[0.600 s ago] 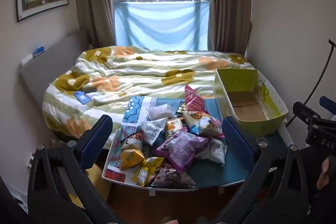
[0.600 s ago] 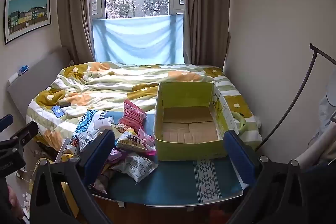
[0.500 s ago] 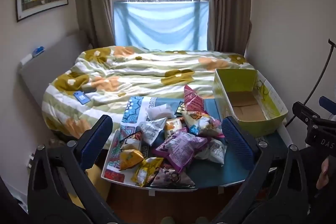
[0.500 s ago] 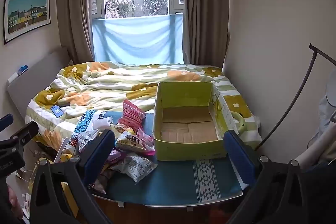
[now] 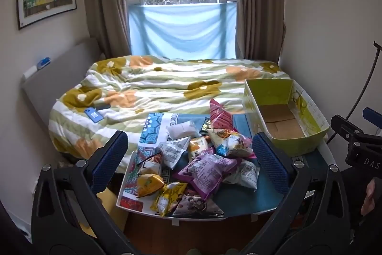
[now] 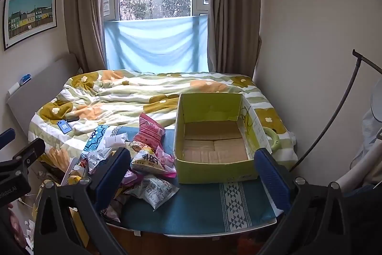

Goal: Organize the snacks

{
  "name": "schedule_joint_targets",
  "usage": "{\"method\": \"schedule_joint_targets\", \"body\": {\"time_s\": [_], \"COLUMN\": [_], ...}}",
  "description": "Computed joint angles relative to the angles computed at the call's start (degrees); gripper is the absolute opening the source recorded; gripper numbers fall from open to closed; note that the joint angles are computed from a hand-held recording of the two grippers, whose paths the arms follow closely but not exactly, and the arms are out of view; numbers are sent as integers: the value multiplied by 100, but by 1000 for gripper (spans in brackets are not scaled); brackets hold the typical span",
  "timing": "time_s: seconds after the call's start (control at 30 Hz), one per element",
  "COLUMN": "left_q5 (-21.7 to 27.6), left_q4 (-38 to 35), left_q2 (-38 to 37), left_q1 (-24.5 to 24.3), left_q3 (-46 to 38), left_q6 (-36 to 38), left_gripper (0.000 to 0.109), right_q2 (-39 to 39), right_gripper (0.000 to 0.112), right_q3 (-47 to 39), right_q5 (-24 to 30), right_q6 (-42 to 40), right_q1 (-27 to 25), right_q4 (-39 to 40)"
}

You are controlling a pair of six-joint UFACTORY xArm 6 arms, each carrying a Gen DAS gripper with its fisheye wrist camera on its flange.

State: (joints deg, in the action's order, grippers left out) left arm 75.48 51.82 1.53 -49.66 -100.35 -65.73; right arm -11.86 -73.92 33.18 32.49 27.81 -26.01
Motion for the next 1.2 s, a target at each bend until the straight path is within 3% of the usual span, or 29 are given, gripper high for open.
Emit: {"method": "schedule_joint_targets", "body": {"time_s": [1.2], "left_q5": [-165], "left_q4": [-90], "left_q2": [-83], "left_q1": [108], "left_q3": [141], "left_q6": [-61], "left_gripper": [103], "right_q2": [219], "right_gripper": [103], "right_q3": [-176], "right_q5": [109], "right_q6": [193], "right_q1": [54], "right_q4": [-235]}}
